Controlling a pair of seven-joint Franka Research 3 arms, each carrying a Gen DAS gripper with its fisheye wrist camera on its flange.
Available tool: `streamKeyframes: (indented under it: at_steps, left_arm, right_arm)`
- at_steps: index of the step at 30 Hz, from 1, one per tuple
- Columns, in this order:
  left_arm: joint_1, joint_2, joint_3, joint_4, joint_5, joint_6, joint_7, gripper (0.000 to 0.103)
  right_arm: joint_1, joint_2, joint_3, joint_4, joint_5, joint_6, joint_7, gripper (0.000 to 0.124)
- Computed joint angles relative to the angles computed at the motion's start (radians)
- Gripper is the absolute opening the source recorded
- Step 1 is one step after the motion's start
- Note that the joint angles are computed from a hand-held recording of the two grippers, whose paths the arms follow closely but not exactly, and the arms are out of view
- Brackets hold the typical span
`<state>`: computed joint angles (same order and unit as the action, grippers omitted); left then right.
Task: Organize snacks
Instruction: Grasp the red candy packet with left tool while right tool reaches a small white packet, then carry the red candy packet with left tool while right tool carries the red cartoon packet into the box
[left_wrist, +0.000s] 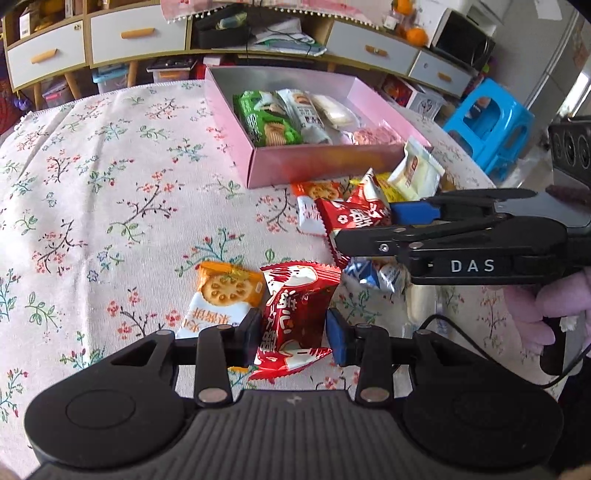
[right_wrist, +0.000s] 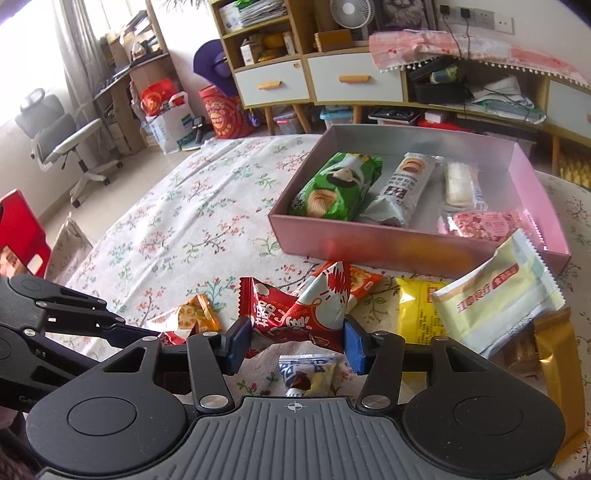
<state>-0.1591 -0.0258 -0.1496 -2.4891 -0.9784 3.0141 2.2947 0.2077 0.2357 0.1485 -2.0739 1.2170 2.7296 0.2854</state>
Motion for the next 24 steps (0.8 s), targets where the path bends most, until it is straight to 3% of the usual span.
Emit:
streamKeyframes:
  at_steps: [15, 24]
  left_arm:
    - [0.007, 0.046, -0.036, 0.100, -0.122, 0.059, 0.049, 0.035]
    - [0.055, 0.120, -0.101, 0.185, -0.087, 0.112, -0.041, 0.035]
  right_arm:
    - [-0.024, 0.008, -0.023, 0.051, -0.014, 0.003, 0.128, 0.052]
    - [-0.055, 0.040, -0.028, 0.100, -0.075, 0.017, 0.258, 0.052]
